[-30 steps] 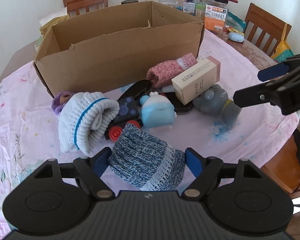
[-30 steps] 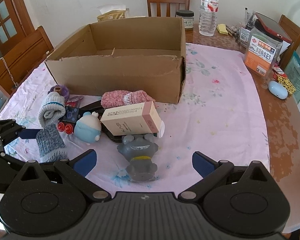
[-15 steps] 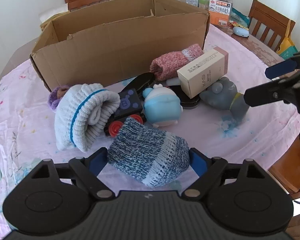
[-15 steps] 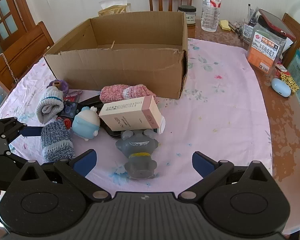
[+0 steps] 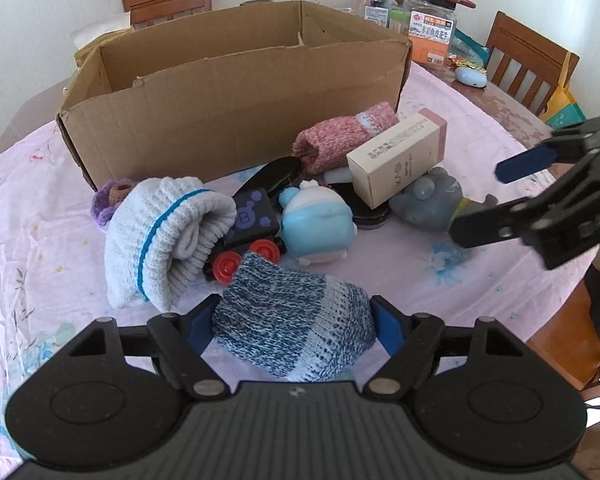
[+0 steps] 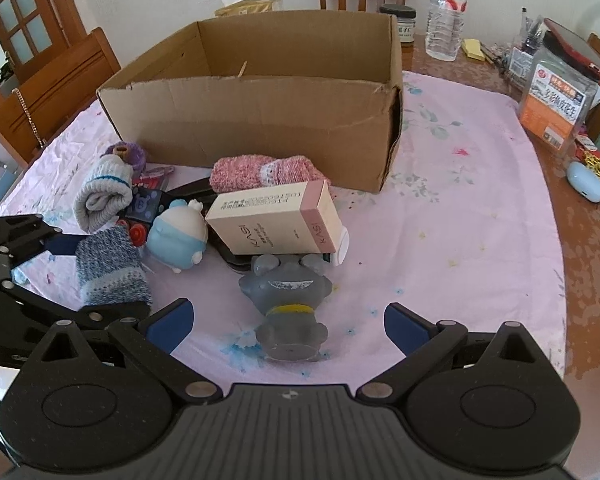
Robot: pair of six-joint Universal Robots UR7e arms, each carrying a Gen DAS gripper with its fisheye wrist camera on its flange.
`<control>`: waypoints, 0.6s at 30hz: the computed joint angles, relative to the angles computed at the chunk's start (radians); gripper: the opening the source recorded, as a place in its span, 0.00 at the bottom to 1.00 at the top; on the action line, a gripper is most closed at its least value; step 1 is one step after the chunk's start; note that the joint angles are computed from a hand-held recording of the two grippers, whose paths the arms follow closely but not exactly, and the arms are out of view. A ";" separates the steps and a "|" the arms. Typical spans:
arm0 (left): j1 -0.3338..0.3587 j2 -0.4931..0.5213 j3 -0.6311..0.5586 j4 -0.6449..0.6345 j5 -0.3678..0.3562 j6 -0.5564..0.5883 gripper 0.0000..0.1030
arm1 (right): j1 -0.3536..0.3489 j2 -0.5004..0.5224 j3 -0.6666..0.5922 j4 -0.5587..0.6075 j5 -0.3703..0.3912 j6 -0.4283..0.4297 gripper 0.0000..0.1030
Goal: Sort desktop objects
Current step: 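Close the right tool on the grey rubber toy figure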
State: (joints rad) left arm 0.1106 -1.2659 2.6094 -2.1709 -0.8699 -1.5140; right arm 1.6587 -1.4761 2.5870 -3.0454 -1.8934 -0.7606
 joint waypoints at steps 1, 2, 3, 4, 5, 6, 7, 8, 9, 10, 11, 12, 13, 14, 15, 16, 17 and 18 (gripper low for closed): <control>-0.005 -0.005 0.000 0.007 -0.003 -0.006 0.76 | -0.002 0.009 0.000 -0.008 -0.002 -0.008 0.98; -0.008 -0.010 0.000 0.009 -0.006 -0.010 0.76 | -0.002 0.022 0.000 -0.020 -0.008 -0.017 0.97; -0.011 -0.015 0.000 0.013 -0.008 -0.016 0.76 | -0.001 0.029 0.002 -0.030 -0.012 -0.024 0.95; -0.015 -0.021 0.000 0.019 -0.010 -0.025 0.76 | -0.003 0.036 0.003 -0.034 -0.011 -0.035 0.92; -0.017 -0.025 -0.002 0.025 -0.011 -0.031 0.76 | -0.005 0.040 0.001 -0.031 -0.011 -0.043 0.90; -0.020 -0.028 -0.004 0.033 -0.013 -0.038 0.76 | -0.004 0.049 0.000 -0.033 -0.013 -0.054 0.86; -0.022 -0.030 -0.007 0.042 -0.014 -0.044 0.76 | -0.004 0.058 0.001 -0.041 -0.016 -0.062 0.84; -0.024 -0.034 -0.009 0.054 -0.013 -0.051 0.76 | -0.004 0.066 0.001 -0.049 -0.019 -0.072 0.83; -0.027 -0.038 -0.011 0.065 -0.013 -0.058 0.76 | -0.005 0.072 0.001 -0.053 -0.020 -0.084 0.80; -0.027 -0.041 -0.014 0.072 -0.013 -0.063 0.76 | -0.006 0.076 0.001 -0.055 -0.020 -0.093 0.78; -0.030 -0.047 -0.016 0.082 -0.011 -0.069 0.76 | -0.007 0.083 0.000 -0.061 -0.021 -0.100 0.77; -0.032 -0.051 -0.018 0.091 -0.010 -0.075 0.76 | -0.008 0.090 0.001 -0.069 -0.022 -0.110 0.76; -0.033 -0.055 -0.021 0.100 -0.009 -0.078 0.76 | -0.009 0.091 0.001 -0.068 -0.019 -0.116 0.72; -0.034 -0.054 -0.027 0.112 -0.008 -0.083 0.76 | -0.013 0.091 0.000 -0.064 -0.014 -0.121 0.70; -0.035 -0.056 -0.030 0.122 -0.006 -0.087 0.76 | -0.014 0.091 -0.003 -0.057 -0.011 -0.123 0.66; -0.037 -0.059 -0.032 0.130 -0.005 -0.089 0.76 | -0.014 0.094 -0.005 -0.056 -0.012 -0.125 0.62; -0.038 -0.060 -0.036 0.137 -0.005 -0.093 0.76 | -0.014 0.098 -0.007 -0.055 -0.013 -0.129 0.60; -0.038 -0.062 -0.040 0.146 -0.005 -0.096 0.76 | -0.014 0.101 -0.010 -0.052 -0.013 -0.135 0.56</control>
State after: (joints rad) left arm 0.0722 -1.3281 2.5695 -2.0252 -0.8744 -1.6099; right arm 1.6445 -1.3754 2.5774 -3.0976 -1.9068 -0.8956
